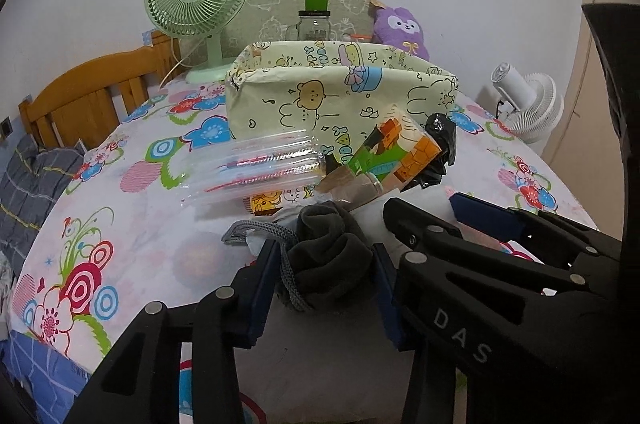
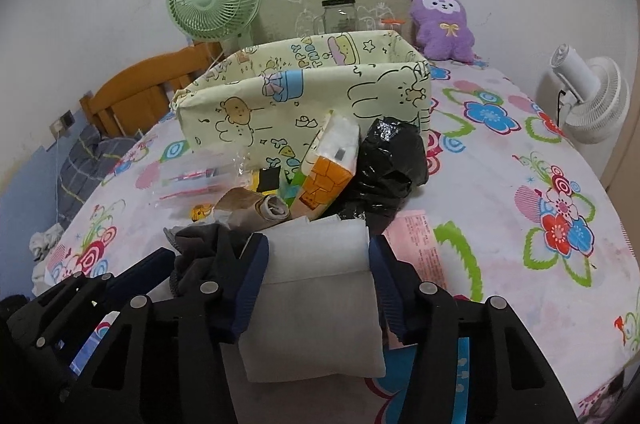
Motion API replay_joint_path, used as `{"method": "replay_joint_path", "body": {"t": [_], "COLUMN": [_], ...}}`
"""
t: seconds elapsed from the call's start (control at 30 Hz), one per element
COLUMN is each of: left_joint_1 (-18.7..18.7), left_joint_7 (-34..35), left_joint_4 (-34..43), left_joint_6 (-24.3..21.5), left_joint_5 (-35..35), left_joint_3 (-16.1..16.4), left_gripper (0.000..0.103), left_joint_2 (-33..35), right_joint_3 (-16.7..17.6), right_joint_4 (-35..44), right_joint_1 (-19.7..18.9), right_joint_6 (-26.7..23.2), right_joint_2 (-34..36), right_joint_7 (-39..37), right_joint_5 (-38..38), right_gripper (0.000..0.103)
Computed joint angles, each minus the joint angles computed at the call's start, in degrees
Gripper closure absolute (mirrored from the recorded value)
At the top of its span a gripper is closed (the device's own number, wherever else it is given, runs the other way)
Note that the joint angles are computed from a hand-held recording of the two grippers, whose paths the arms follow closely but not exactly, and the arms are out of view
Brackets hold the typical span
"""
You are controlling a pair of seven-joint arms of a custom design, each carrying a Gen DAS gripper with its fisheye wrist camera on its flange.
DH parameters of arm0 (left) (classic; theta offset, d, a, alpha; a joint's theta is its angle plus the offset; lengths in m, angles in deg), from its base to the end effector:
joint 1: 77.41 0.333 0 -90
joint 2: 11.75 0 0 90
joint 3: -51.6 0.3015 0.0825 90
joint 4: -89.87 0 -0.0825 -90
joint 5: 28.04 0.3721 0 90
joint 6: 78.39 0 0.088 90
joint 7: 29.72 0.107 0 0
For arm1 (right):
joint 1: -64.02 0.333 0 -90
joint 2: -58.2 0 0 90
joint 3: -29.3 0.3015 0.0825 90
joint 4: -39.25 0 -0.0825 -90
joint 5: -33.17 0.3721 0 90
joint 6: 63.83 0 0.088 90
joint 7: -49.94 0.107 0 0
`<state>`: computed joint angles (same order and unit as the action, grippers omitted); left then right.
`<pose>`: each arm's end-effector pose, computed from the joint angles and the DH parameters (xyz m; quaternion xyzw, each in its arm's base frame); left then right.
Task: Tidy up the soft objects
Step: 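Close the left tool on the grey sock while the right tool grasps the white tissue pack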
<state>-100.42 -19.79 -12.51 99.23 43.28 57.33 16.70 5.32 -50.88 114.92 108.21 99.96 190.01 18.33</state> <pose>0.5967 -0.2763 0.3235 -0.5890 0.6947 -0.3291 0.2493 0.6077 0.4053 0.3170 -0.6655 0.6359 -0.2105 0.3294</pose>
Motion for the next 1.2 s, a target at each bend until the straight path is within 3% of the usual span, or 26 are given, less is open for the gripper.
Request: {"method": "replay_joint_path", "body": {"t": [0.07, 0.13, 0.33, 0.57, 0.6, 0.87, 1.07, 1.2], "left_joint_1": [0.32, 0.58, -0.17, -1.05, -1.41, -2.26, -5.98, -6.6], "left_joint_7": [0.56, 1.46, 2.81, 5.25, 5.2, 9.6, 11.11, 13.18], "left_joint_4": [-0.07, -0.2, -0.37, -0.94, -0.91, -1.02, -2.33, -2.63], "left_joint_6": [0.03, 0.35, 1.12, 2.3, 2.74, 4.9, 6.23, 6.44], "left_joint_5": [-0.79, -1.76, -3.72, -6.48, -6.5, -11.83, -14.71, -17.07], "left_joint_3": [-0.41, -0.55, 0.42, 1.3, 1.71, 2.5, 6.56, 7.03], "left_gripper": [0.057, 0.058, 0.061, 0.065, 0.073, 0.074, 0.076, 0.076], "left_joint_2": [0.04, 0.02, 0.06, -0.36, -0.38, 0.0, -0.78, -1.43], "right_joint_3": [-0.38, -0.07, -0.42, -1.86, -2.07, -3.32, -3.3, -3.7], "right_joint_4": [0.49, 0.74, 0.38, -0.57, -0.74, -1.68, -2.35, -2.18], "right_joint_1": [0.4, 0.07, 0.21, 1.39, 1.56, 2.35, 2.32, 2.56], "right_joint_6": [-0.66, -1.09, -1.43, -1.03, -1.09, -1.8, -1.32, -1.67], "right_joint_2": [0.25, 0.25, -0.21, -1.01, -1.22, -2.54, -3.37, -4.01], "right_joint_7": [0.15, 0.2, 1.45, 3.22, 3.52, 6.58, 8.73, 9.92], "right_joint_5": [-0.2, -0.27, -1.48, -3.25, -3.52, -6.32, -8.54, -9.97], "right_gripper": [0.058, 0.071, 0.092, 0.095, 0.095, 0.095, 0.095, 0.095]}}
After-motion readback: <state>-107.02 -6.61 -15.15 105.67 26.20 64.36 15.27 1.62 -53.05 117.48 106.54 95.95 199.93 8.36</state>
